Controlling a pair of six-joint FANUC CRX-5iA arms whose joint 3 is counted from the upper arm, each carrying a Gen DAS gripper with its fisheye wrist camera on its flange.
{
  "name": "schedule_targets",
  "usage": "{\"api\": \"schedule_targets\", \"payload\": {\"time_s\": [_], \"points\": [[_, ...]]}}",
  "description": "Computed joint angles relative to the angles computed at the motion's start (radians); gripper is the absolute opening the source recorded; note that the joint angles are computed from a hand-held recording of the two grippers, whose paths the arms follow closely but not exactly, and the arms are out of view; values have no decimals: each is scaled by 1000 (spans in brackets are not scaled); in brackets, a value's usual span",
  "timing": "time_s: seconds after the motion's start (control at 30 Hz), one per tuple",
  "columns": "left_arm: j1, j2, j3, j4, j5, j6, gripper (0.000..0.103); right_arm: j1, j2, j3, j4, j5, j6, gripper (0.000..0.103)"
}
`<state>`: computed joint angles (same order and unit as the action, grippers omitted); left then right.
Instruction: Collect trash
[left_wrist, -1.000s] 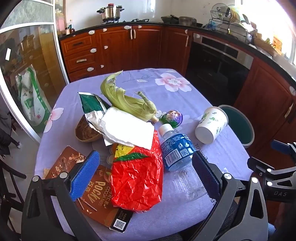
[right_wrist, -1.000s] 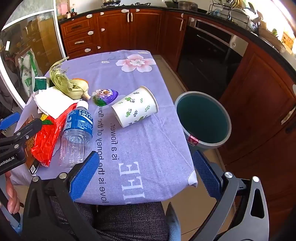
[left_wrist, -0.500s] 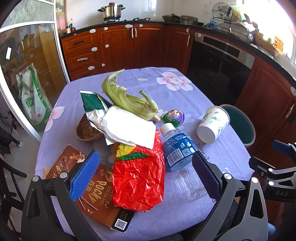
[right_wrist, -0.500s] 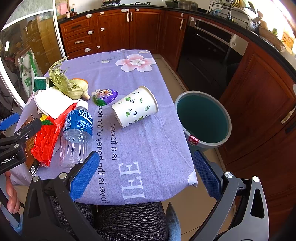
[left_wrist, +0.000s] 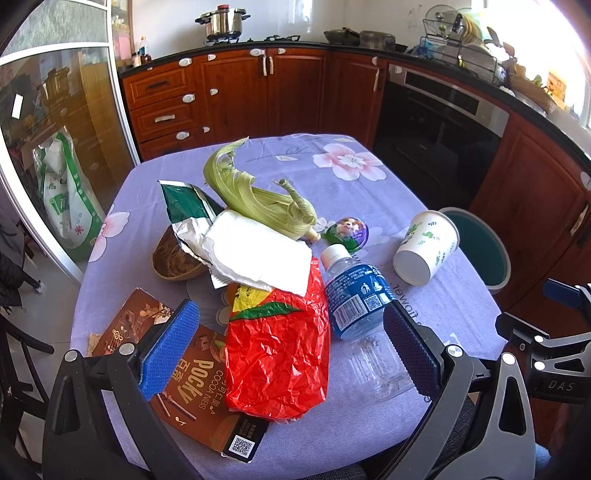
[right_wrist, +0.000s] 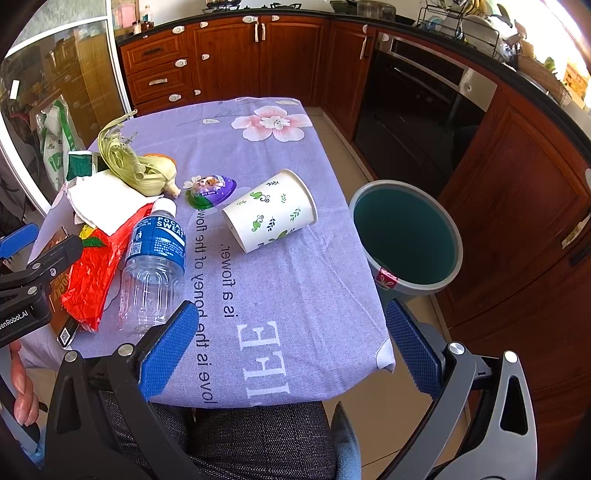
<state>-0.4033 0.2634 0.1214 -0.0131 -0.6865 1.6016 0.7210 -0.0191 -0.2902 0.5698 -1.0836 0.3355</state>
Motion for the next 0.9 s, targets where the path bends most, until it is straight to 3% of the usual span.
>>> {"api": "schedule_targets", "payload": {"time_s": [0.9], "points": [[5, 0, -12, 11, 7, -5, 100, -2, 10, 5, -13, -4, 10, 97]]}}
